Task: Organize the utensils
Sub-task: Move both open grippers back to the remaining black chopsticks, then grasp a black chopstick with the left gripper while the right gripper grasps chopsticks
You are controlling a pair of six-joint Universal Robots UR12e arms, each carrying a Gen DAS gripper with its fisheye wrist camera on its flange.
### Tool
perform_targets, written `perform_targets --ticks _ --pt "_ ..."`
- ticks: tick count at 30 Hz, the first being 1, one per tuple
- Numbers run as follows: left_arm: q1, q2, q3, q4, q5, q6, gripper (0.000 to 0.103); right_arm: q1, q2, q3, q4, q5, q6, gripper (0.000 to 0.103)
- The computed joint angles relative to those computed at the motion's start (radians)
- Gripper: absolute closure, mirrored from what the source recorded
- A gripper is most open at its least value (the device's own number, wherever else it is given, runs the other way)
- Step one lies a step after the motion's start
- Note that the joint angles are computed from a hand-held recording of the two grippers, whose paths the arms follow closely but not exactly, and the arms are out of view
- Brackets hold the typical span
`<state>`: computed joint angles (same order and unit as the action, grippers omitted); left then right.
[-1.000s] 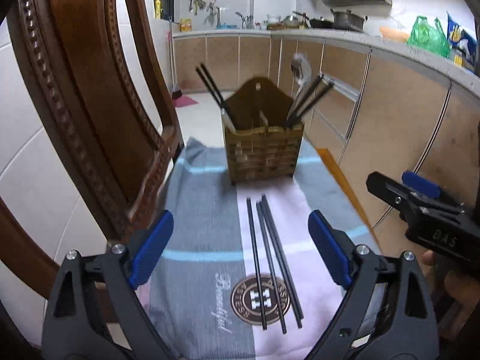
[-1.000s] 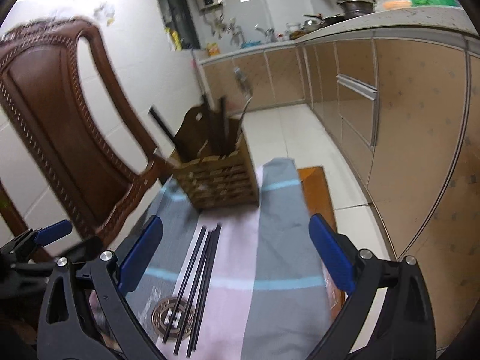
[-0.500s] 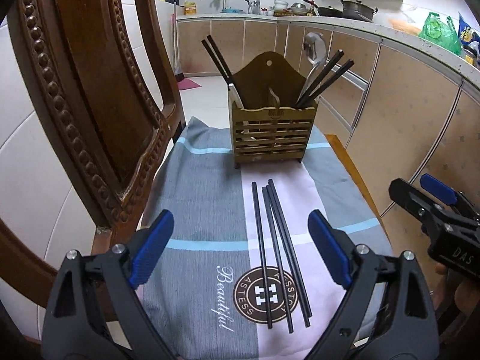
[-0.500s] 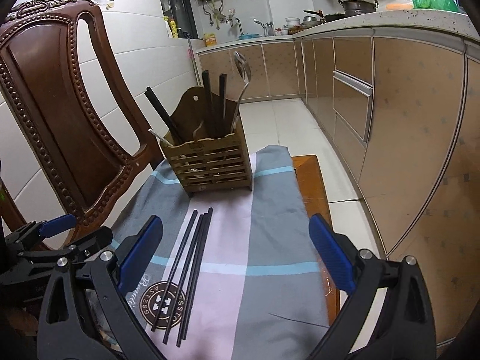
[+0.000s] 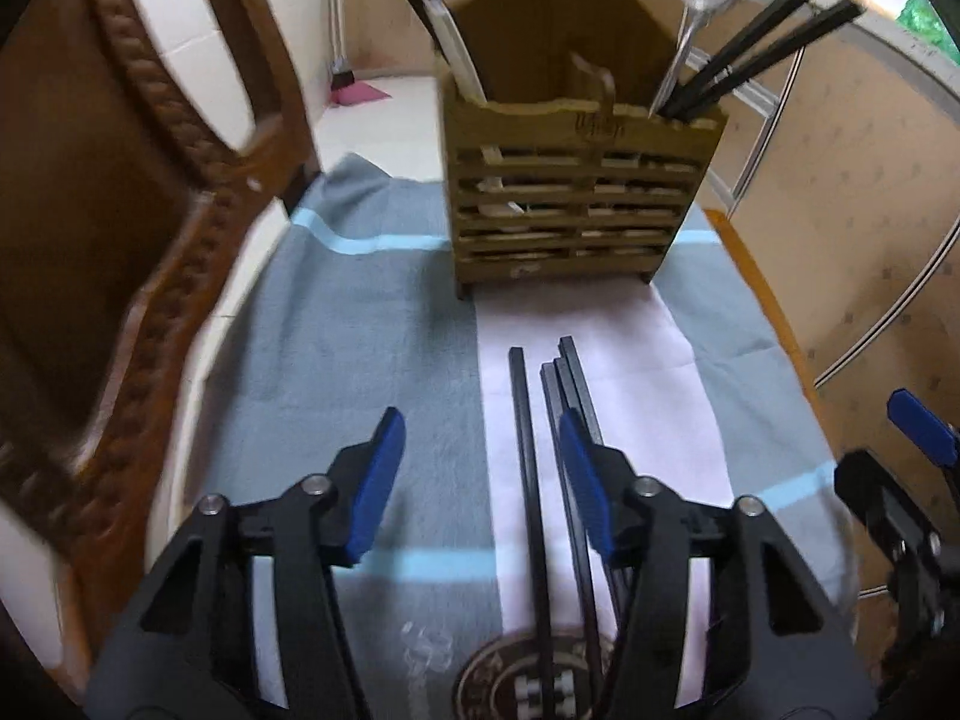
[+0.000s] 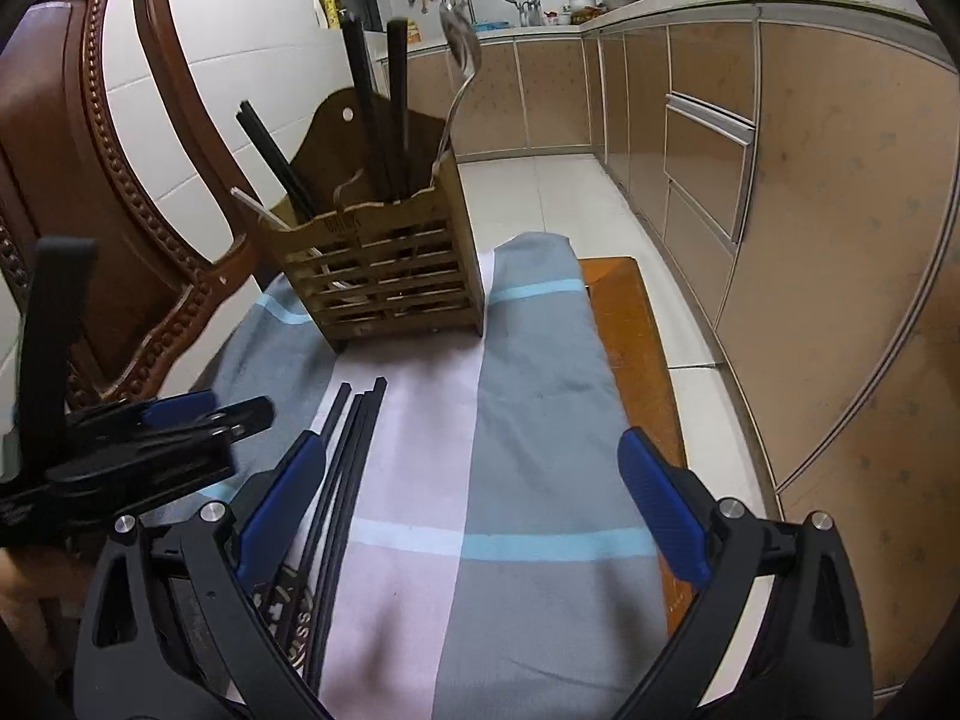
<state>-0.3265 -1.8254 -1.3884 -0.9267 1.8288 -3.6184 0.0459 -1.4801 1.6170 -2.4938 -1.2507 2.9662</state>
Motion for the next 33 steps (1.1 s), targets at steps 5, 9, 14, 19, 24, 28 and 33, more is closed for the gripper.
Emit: perform_targets --ticks 5,9,14,19,24,28,33 --pt "0.01 -0.048 0.045 -0.048 -0.038 0.021 0.062 0.011 0.036 -0.027 0.027 -0.02 -0.012 0.007" --pt "0.02 -0.071 0.065 -0.077 -0.052 0.018 0.067 0.023 0.06 -0.048 0.031 -0.036 -0.016 0.007" --pt "0.032 -0.092 0.081 -0.087 -0.055 0.021 0.067 0.039 0.089 -0.074 0.056 -0.058 -0.027 0.012" --pt "0.045 -0.101 0.091 -0.078 -0.07 0.028 0.076 0.069 0.14 -0.138 0.128 -0.103 -0.061 0.038" --pt "0.073 -0.08 0.065 -0.056 -0.138 -0.011 0.093 0.098 0.18 -0.194 0.193 -0.099 -0.072 0.046" --pt "0.093 -0.045 0.035 -0.008 -0.129 -0.027 0.094 0.128 0.215 -0.236 0.217 -0.134 -0.087 0.051" --pt "0.088 0.004 0.02 0.067 -0.046 -0.03 0.095 0.145 0.243 -0.264 0.249 -0.148 -0.085 0.061"
